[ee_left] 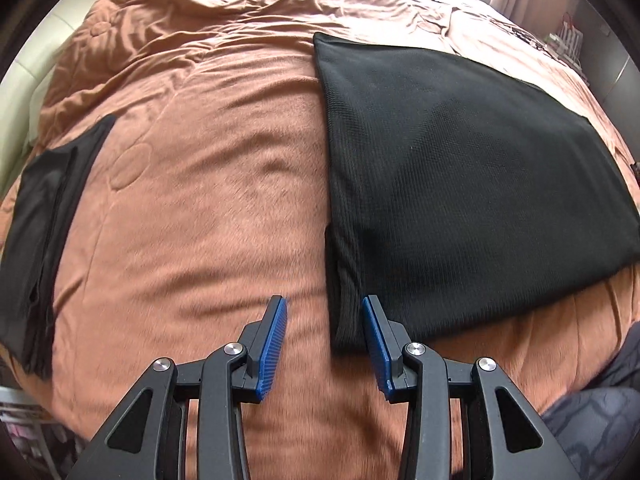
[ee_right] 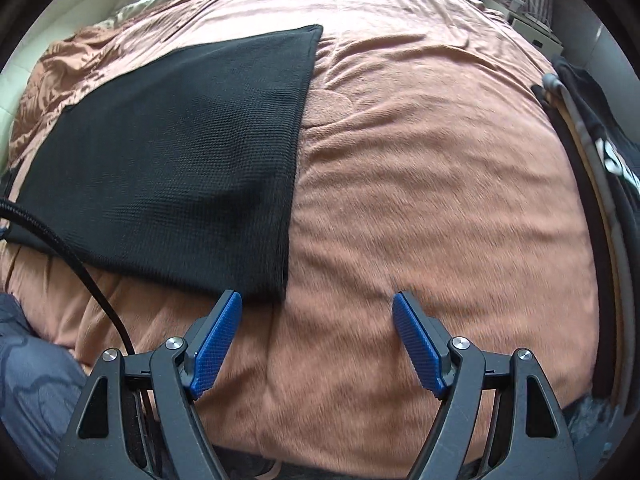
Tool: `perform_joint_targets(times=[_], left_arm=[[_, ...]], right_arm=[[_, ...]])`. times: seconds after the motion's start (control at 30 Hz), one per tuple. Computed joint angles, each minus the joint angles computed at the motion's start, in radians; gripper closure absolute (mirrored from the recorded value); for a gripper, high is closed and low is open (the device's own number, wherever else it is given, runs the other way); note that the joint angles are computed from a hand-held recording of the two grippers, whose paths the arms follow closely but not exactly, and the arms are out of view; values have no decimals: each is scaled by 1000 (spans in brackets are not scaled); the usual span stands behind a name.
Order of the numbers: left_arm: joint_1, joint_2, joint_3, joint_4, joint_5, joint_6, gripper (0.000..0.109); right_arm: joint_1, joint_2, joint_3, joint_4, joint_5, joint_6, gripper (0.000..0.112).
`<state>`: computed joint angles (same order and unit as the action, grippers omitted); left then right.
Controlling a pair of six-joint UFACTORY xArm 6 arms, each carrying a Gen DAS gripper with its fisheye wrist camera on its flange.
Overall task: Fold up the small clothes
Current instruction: 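Open both grippers and move them to the folded shirt's edge, then close both grippers on the folded shirt's edge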
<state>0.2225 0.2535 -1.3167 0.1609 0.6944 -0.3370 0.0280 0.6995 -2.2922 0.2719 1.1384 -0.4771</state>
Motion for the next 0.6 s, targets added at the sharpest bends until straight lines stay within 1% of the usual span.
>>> perform_joint_targets(times=[0.07,0.17,0.23,0.37,0.47,0.53,0.6], left_arm=[[-1,-26,27,6,-6,-17,67],[-2,-70,76,-14,-33,-29,67],[3,-89,101,-63,-64,-15,67],[13,-118,152,-227,-136,39,67],[15,-122,172,-335,-173,56,67],[18,-121,183,-375,-195,48,67],[21,-122,195,-335,-219,-12,67]], right_arm=[[-20,-37,56,55,-14,-16,36],[-58,-93,136,175,-16,-37,43],[-85,-109,157,263,11,-41,48],[-128,-111,169,384,51,-46,55],[-150,-100,171,454,77,-27,61],[-164,-63,135,505,107,1,62],[-176,-25,99,550,132,32,62]])
